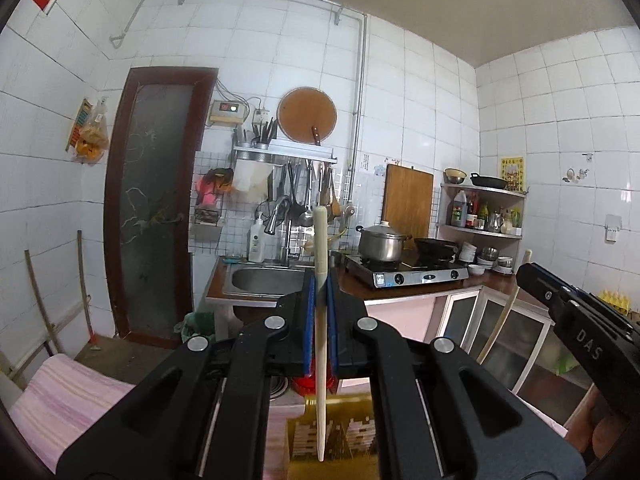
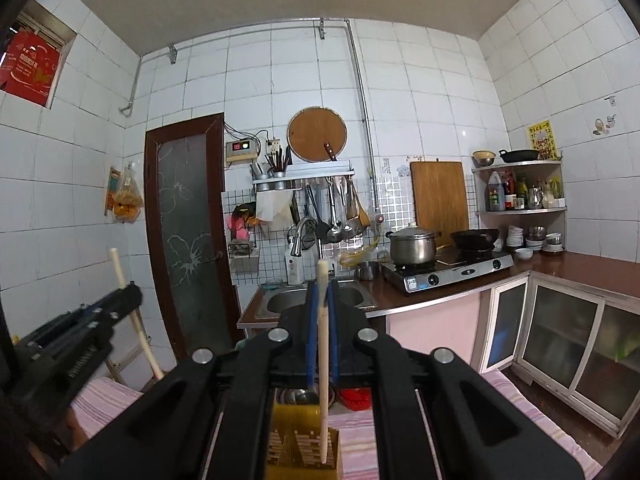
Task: Organize utensils
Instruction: 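Lower the chopstick into the yellow holder and open the right gripper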
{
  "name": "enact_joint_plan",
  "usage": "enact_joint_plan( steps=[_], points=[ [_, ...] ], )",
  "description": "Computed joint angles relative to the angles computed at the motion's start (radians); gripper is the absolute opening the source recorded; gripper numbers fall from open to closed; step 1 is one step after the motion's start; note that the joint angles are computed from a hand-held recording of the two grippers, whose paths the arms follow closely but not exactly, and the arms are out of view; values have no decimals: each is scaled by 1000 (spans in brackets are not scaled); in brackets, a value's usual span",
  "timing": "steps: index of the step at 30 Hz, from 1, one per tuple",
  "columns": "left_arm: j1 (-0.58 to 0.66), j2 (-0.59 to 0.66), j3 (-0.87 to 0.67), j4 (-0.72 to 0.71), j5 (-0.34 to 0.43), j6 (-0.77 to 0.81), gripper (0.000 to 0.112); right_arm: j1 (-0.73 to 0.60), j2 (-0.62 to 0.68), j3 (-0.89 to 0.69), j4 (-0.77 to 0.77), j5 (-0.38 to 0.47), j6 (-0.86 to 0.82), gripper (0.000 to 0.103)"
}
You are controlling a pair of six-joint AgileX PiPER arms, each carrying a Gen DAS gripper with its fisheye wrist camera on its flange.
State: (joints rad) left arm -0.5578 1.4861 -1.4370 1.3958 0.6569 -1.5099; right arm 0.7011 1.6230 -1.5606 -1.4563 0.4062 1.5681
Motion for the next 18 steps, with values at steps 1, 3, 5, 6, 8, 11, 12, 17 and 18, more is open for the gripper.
enact_joint_plan(
  steps=[1, 3, 5, 6, 8, 11, 12, 17, 18],
  points=[
    [23, 28, -19, -1, -23, -5, 4, -12, 35, -41, 41, -12, -38, 5],
    [66, 76, -43, -3, -68, -20, 4, -29, 90, -95, 85, -25, -77, 5],
    [104, 135, -67, -1, -107, -39, 4, -50, 154, -142, 120, -45, -104, 5],
    [119, 161, -77, -12, -125, -36, 4, -59, 181, -163, 174, -53, -153, 5],
    [150, 198, -61, 13, -171, -88, 4, -75, 224, -182, 250, -68, -213, 5],
    [179, 245, -49, 28, -214, -134, 4, -91, 282, -188, 333, -78, -286, 5],
    [185, 258, -49, 16, -218, -130, 4, -93, 292, -193, 368, -78, -318, 5],
    [208, 294, -69, -133, -221, -10, 4, -99, 324, -203, 550, -58, -501, 5],
    [208, 286, -66, -149, -212, 3, 5, -101, 321, -199, 571, -56, -520, 6]
  ],
)
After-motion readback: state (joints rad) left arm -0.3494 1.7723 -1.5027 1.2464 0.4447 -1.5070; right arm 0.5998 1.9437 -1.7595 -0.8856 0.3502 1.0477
